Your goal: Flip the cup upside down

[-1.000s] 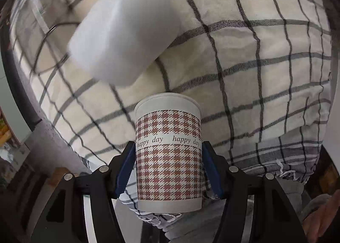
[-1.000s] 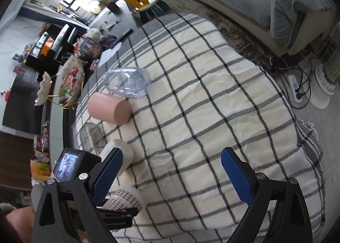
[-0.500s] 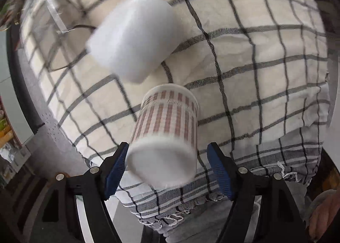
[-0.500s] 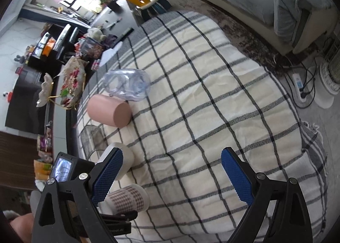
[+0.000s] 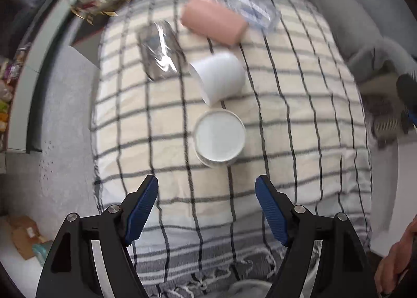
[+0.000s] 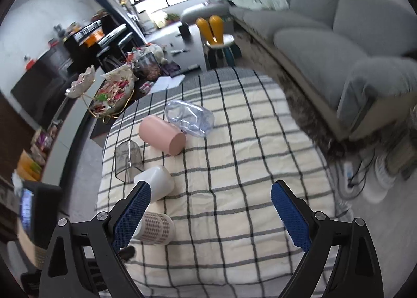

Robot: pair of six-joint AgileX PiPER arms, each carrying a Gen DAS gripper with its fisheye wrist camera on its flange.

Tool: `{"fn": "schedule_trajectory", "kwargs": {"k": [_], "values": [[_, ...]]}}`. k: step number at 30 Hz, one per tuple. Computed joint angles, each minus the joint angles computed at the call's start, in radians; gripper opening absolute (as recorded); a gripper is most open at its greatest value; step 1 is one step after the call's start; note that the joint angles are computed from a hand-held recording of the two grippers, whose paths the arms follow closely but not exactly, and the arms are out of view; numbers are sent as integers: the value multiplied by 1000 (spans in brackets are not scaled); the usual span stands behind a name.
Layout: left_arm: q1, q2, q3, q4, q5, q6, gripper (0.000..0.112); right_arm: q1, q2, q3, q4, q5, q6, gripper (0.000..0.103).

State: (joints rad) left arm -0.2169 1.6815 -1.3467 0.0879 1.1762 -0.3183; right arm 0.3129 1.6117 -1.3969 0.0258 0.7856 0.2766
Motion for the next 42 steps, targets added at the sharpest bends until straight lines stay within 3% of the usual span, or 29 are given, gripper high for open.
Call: {"fn": "schedule_trajectory", "kwargs": {"k": [4,7,13,27,42], "values": [[-69,-146,159,143,-152,-170,83,61,-86,83,-130,-60,74,94],[-108,-217,237,251,-225,-286,84,105,-144,140,-228,-94,147,94],[-196,-367,385,463,-297,-552,90,144,-226,230,-336,-139,239,96],[-418,-521,535,888,-209,-1046,103,258,-363,393,-716,-186,605,102],[-478,-576,612,969,-164,-1190,103,363,-431,496,-1005,-125,897,102]]}}
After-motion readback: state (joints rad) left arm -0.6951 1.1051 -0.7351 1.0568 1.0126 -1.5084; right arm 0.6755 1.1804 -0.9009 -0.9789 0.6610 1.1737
